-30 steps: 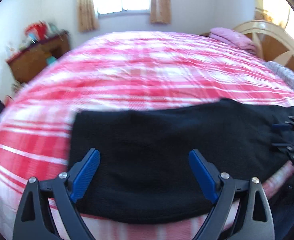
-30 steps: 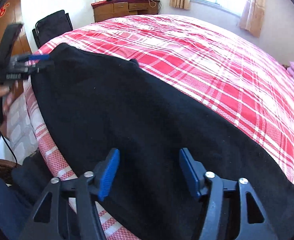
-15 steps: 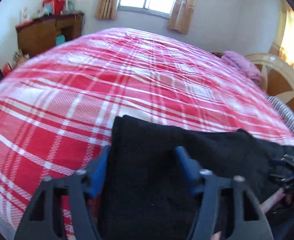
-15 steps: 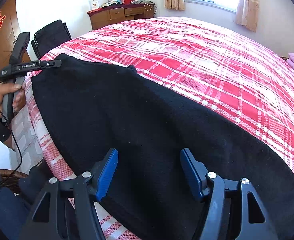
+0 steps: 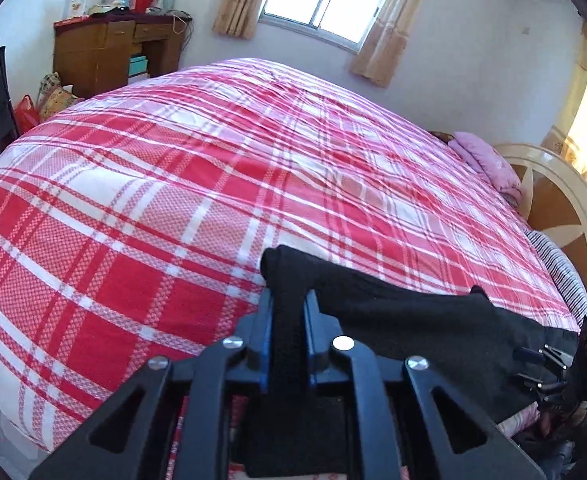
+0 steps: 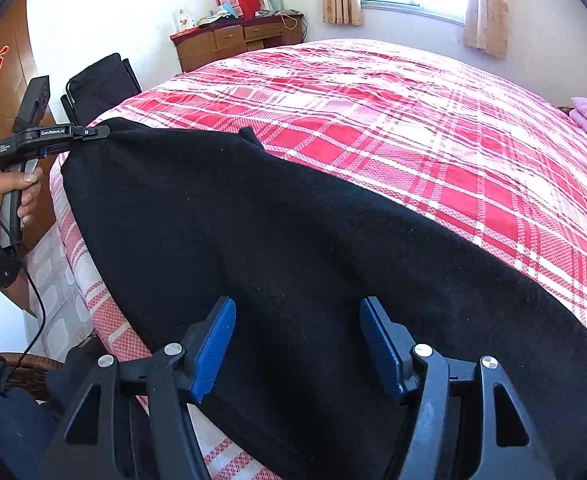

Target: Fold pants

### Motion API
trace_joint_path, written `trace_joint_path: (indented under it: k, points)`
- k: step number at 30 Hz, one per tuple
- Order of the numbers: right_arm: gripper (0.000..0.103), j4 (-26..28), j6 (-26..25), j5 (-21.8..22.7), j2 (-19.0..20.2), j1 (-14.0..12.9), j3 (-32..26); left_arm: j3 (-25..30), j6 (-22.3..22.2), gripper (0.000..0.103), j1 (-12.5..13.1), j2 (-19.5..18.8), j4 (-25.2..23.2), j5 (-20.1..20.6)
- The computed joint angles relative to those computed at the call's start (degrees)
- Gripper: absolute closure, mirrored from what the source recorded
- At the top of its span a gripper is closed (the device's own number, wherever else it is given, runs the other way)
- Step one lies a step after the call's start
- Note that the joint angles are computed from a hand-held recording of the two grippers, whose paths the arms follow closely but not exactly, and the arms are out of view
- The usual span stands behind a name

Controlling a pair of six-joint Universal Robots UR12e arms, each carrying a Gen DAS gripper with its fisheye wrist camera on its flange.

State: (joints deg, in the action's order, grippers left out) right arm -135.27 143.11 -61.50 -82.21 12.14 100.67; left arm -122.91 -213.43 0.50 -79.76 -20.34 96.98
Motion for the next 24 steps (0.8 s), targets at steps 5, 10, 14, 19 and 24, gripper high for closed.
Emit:
trace_joint_path:
  k: [5, 10, 14, 19, 24]
  points:
    - [0.037, -0.18, -0.68, -0.72, -0.08, 0.23, 0.01, 0.16, -0.14, 0.063, -0.88, -1.02, -0.32, 1.46]
    - [0.036, 2.10, 1.71, -0.28, -0.34, -1.11, -1.09, 2.86, 3.28, 0.022, -5.76, -1.50, -4.13, 12.47]
    - [0.036, 0.35, 4.79, 0.15, -1.31, -3.51, -0.76, 4.09, 2.98, 0.013, -7.19, -2.41, -2.82, 11.20]
    - [0.036, -3.42, 8.84, -2.18, -3.11, -7.58, 0.26, 8.11, 8.93, 0.013, -10.32, -5.96, -0.66, 5.92]
    - [0.036, -7.70, 14.13, -3.91, -5.55, -13.16, 2.50, 13.39, 14.93, 0.013, -12.92, -11.10, -2.28, 0.37]
